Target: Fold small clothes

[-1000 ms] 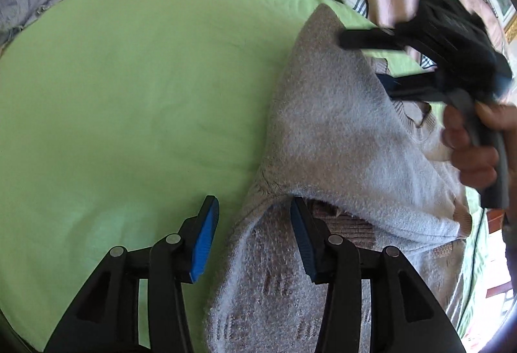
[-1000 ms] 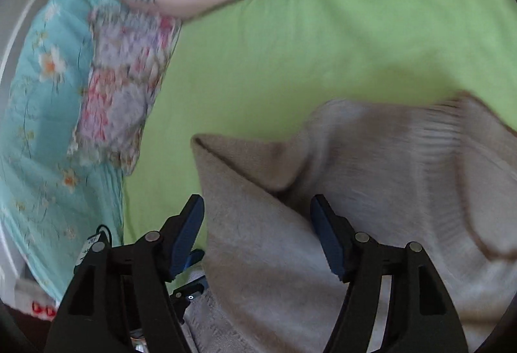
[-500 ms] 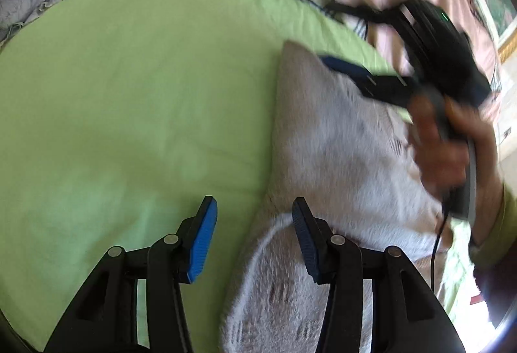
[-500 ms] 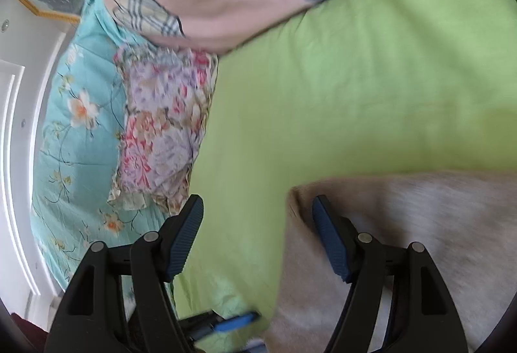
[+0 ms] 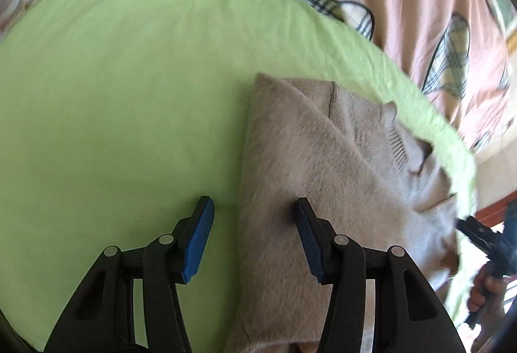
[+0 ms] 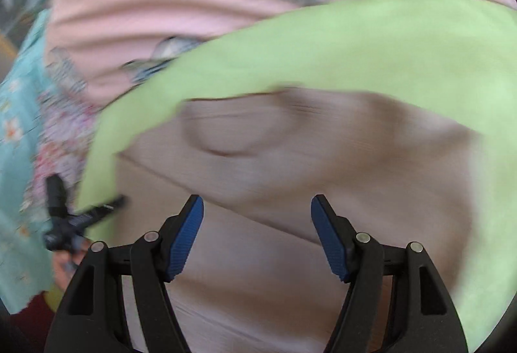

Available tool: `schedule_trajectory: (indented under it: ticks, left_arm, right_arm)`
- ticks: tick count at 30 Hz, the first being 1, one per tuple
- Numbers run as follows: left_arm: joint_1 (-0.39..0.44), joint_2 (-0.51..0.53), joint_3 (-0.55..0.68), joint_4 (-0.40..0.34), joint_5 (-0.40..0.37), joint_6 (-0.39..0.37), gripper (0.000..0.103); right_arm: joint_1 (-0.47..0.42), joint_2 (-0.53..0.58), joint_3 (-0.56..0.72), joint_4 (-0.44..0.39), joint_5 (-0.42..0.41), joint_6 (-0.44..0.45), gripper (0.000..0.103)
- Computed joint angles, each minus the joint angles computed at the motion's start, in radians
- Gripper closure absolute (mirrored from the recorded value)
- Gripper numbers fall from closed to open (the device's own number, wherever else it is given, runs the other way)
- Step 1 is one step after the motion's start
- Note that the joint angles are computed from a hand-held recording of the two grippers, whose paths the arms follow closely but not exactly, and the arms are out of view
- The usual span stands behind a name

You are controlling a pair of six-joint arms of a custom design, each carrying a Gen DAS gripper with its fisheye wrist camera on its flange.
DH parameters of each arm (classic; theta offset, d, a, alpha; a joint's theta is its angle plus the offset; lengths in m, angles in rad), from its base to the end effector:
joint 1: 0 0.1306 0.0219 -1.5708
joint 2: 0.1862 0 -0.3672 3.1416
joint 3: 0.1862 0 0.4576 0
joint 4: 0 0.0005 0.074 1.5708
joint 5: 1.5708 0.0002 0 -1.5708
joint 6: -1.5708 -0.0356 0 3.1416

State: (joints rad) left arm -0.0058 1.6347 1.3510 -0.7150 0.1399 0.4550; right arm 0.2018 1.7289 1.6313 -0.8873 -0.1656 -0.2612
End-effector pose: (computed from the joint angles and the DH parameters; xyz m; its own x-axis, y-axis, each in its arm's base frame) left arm 0.6110 -0.0090 0.2663 -0.7909 -0.4306 -0.4348 -0.2965 0.8912 -0.3432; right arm 0.6469 0.1378 0.3406 -0.8627 0.0835 -0.4987 -0.0664 0.9590 0.2755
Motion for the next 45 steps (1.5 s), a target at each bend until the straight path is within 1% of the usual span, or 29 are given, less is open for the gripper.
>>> schedule_trajectory:
  ticks: [2,4,5,7,8,9,11,13,14,15,17,19,21,23,25,26,27,28,29,30,31,32,34,35,36,39,41,44,45]
  left_arm:
    - [-0.011,-0.007,-0.005,-0.005,-0.028,-0.019,0.052]
    - [-0.017,-0.006,-0.002,-0.009,-0.041,-0.025,0.053]
    - [-0.019,-0.007,-0.005,-0.003,-0.045,-0.031,0.067]
    - [-0.026,-0.003,0.003,-0.007,-0.047,-0.049,0.086]
    - [-0.043,0.004,0.019,-0.018,-0.09,-0.06,0.092]
    - [-0.054,0.001,0.024,-0.024,-0.122,-0.075,0.094]
    - [-0.071,-0.018,0.02,-0.02,-0.186,-0.098,0.094]
    - [-0.08,-0.031,0.01,-0.007,-0.232,-0.088,0.094]
    - [-0.082,-0.022,0.017,-0.023,-0.255,-0.083,0.094]
    - [-0.084,0.0,0.035,-0.054,-0.268,-0.085,0.094]
    - [-0.092,0.026,0.051,-0.08,-0.298,-0.094,0.09]
    - [-0.099,0.019,0.053,-0.095,-0.323,-0.099,0.089]
    - [-0.102,-0.016,0.033,-0.102,-0.306,-0.083,0.087]
    - [-0.11,-0.059,-0.003,-0.11,-0.298,-0.07,0.08]
    - [-0.128,-0.108,-0.046,-0.129,-0.3,-0.057,0.076]
    - [-0.141,-0.151,-0.086,-0.144,-0.3,-0.044,0.071]
    - [-0.147,-0.184,-0.118,-0.154,-0.298,-0.036,0.067]
    - [-0.161,-0.228,-0.156,-0.18,-0.299,-0.014,0.058]
    - [-0.169,-0.26,-0.184,-0.195,-0.3,0.004,0.046]
    - [-0.185,-0.31,-0.224,-0.219,-0.301,0.037,0.042]
    - [-0.197,-0.346,-0.252,-0.24,-0.299,0.067,0.038]
    - [-0.218,-0.386,-0.281,-0.276,-0.294,0.107,0.037]
    - [-0.254,-0.434,-0.313,-0.339,-0.295,0.166,0.036]
    - [-0.278,-0.461,-0.333,-0.378,-0.29,0.216,0.032]
    - [-0.298,-0.48,-0.347,-0.408,-0.275,0.26,0.032]
    - [-0.361,-0.514,-0.378,-0.458,-0.216,0.352,0.031]
    - [-0.406,-0.504,-0.386,-0.463,-0.174,0.398,0.028]
    - [-0.469,-0.438,-0.364,-0.499,-0.205,0.431,0.029]
    - [-0.484,-0.422,-0.359,-0.506,-0.218,0.426,0.035]
  right_arm:
    - [-0.031,-0.057,-0.073,0.001,0.039,-0.013,0.034]
    - [-0.047,-0.081,-0.107,-0.017,0.044,-0.009,0.035]
    - [-0.051,-0.086,-0.116,-0.022,0.036,0.003,0.04]
    - [-0.039,-0.08,-0.118,-0.046,0.029,0.038,0.056]
    - [-0.029,-0.074,-0.114,-0.067,0.042,0.061,0.076]
    - [-0.011,-0.055,-0.091,-0.105,0.072,0.093,0.095]
    - [0.001,-0.069,-0.095,-0.08,0.091,0.104,0.095]
    - [-0.004,-0.097,-0.118,-0.036,0.103,0.073,0.095]
    - [-0.005,-0.103,-0.128,-0.034,0.126,0.058,0.095]
    - [-0.009,-0.09,-0.118,-0.062,0.161,0.038,0.095]
    - [-0.019,-0.053,-0.105,-0.099,0.181,0.026,0.095]
    - [-0.025,-0.055,-0.117,-0.075,0.165,0.019,0.095]
    - [-0.026,-0.081,-0.132,-0.051,0.137,0.007,0.087]
    - [-0.031,-0.121,-0.165,-0.024,0.112,-0.004,0.084]
    - [-0.033,-0.171,-0.202,-0.014,0.097,-0.004,0.083]
    - [-0.032,-0.193,-0.219,-0.006,0.086,-0.005,0.083]
    - [-0.037,-0.229,-0.251,0.009,0.056,-0.006,0.083]
    - [-0.039,-0.271,-0.291,0.018,0.032,-0.009,0.081]
    - [-0.04,-0.295,-0.312,0.02,0.019,-0.01,0.069]
    - [-0.037,-0.324,-0.338,0.022,0.014,-0.013,0.051]
    - [-0.034,-0.364,-0.375,0.034,0.017,-0.013,0.044]
    - [-0.031,-0.393,-0.405,0.051,0.019,-0.012,0.038]
    - [-0.029,-0.447,-0.457,0.056,-0.003,0.004,0.038]
    - [-0.028,-0.468,-0.477,0.046,-0.011,0.006,0.038]
    - [-0.025,-0.497,-0.503,0.039,-0.017,0.01,0.038]
    - [-0.017,-0.567,-0.562,0.017,-0.031,0.018,0.038]
    - [-0.013,-0.599,-0.591,0.001,-0.042,0.026,0.038]
    - [-0.005,-0.648,-0.635,-0.03,-0.062,0.043,0.038]
    - [0.001,-0.658,-0.644,-0.046,-0.057,0.05,0.038]
